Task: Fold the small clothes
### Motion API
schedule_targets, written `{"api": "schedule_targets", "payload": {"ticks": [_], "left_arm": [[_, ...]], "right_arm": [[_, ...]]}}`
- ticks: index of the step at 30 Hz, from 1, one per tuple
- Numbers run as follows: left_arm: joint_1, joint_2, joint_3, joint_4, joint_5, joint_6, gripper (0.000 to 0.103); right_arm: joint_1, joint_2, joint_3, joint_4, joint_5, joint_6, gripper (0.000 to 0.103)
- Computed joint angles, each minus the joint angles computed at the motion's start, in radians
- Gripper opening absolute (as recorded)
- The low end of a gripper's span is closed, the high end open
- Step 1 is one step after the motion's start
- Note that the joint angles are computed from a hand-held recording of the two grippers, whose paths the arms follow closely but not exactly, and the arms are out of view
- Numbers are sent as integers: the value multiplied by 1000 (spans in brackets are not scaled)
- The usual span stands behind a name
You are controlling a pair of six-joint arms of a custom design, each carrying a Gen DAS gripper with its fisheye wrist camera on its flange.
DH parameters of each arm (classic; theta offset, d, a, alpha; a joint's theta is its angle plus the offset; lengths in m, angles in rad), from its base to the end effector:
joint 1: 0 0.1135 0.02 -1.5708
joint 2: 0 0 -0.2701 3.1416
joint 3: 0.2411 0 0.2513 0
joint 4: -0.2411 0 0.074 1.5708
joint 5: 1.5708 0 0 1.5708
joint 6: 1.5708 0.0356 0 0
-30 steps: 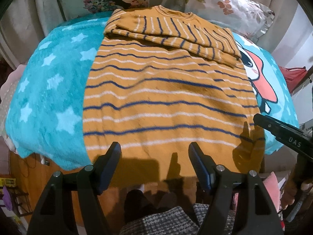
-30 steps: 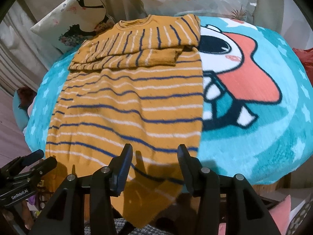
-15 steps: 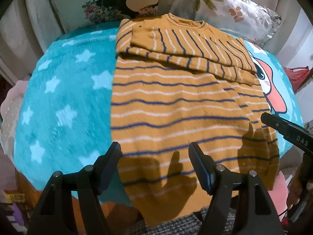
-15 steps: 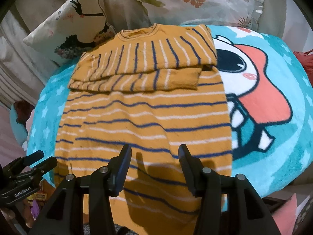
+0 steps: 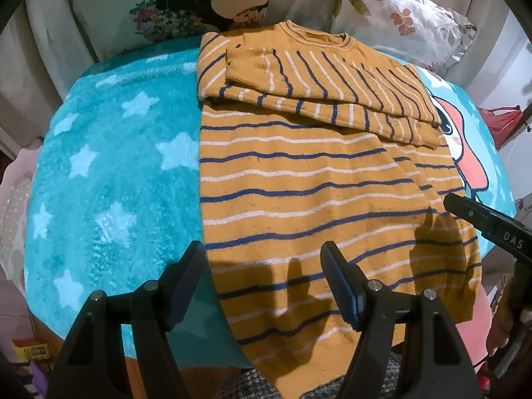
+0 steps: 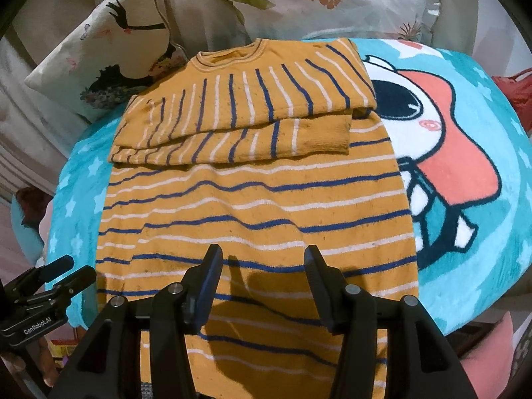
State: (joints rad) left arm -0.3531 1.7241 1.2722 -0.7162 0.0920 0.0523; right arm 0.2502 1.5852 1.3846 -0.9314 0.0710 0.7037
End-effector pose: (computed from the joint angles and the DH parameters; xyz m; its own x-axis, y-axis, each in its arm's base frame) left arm 0.3272 -0.1241 0.2272 -0.8423 0.3659 -0.3958 0.4228 0.9040 -0.0639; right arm 0.3121 0.0772 0.2946 -0.8096 0.4593 -0.3655 0.4015 0.8876 0.2259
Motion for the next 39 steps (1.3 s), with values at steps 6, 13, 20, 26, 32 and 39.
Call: {"api": "schedule_targets", "payload": {"ticks": [6, 13, 20, 26, 32, 39], "left_arm": [[55, 21, -15, 8, 42, -41, 71], [133, 46, -91, 37, 125, -90, 71], [123, -30, -226, 123, 188, -180, 74], [101, -109, -334, 183, 280, -227, 74], [136, -137, -389, 204, 365, -249, 40], [177, -203, -499, 272, 446, -301, 43]], "right_arm": [[-19, -33, -37, -1, 9, 4, 56], [-176, -167, -153, -7, 8, -34, 57], [-334, -289, -351, 3, -120, -73, 57], [-436, -389, -490, 63, -283, -123, 57], [-506, -450, -623, 190, -601, -90, 57], [-418, -509, -666, 194, -629, -58, 57]]}}
